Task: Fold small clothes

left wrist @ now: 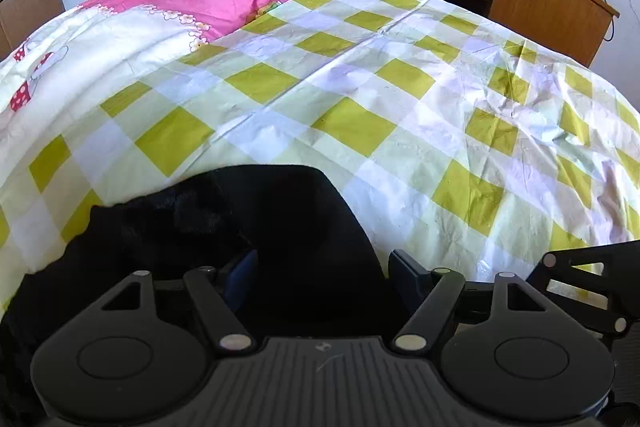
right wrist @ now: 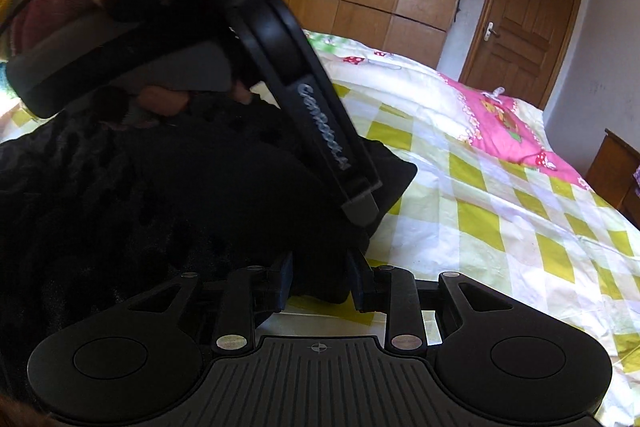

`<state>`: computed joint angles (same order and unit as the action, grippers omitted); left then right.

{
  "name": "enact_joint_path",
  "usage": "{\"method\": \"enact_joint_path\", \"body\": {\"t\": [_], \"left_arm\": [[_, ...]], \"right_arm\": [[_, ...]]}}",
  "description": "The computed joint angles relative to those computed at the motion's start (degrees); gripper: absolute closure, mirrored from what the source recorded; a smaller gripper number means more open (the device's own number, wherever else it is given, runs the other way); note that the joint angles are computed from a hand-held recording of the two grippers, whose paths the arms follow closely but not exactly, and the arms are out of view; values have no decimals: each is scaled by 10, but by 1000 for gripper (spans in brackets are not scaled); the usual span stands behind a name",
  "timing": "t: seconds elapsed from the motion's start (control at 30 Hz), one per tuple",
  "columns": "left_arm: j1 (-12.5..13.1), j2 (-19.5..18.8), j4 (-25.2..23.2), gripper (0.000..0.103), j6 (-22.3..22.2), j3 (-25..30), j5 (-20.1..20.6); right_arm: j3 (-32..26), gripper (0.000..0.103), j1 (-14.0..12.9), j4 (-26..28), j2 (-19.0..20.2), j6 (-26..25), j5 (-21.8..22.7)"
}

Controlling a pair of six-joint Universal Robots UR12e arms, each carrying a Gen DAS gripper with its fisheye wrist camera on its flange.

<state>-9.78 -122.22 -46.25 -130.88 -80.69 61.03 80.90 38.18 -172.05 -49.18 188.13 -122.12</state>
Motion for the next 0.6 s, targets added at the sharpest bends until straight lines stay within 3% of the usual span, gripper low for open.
{"method": "enact_joint_path", "body": {"t": [0.13, 0.2, 0.3, 0.6], "left_arm": [[-4, -4, -25, 38, 18, 17, 18], [-3, -2, -29, 38, 28, 14, 21], [-4, 3, 11, 35, 34, -4, 31], [-5, -2, 7, 29, 50, 0, 49]], "right_arm": [[9, 75, 2, -26, -1, -23, -6], [11, 75, 4, -31, -1, -33, -12], [16, 75, 5, -34, -4, -38, -13], [21, 75, 3, -20, -9, -58, -11]]}}
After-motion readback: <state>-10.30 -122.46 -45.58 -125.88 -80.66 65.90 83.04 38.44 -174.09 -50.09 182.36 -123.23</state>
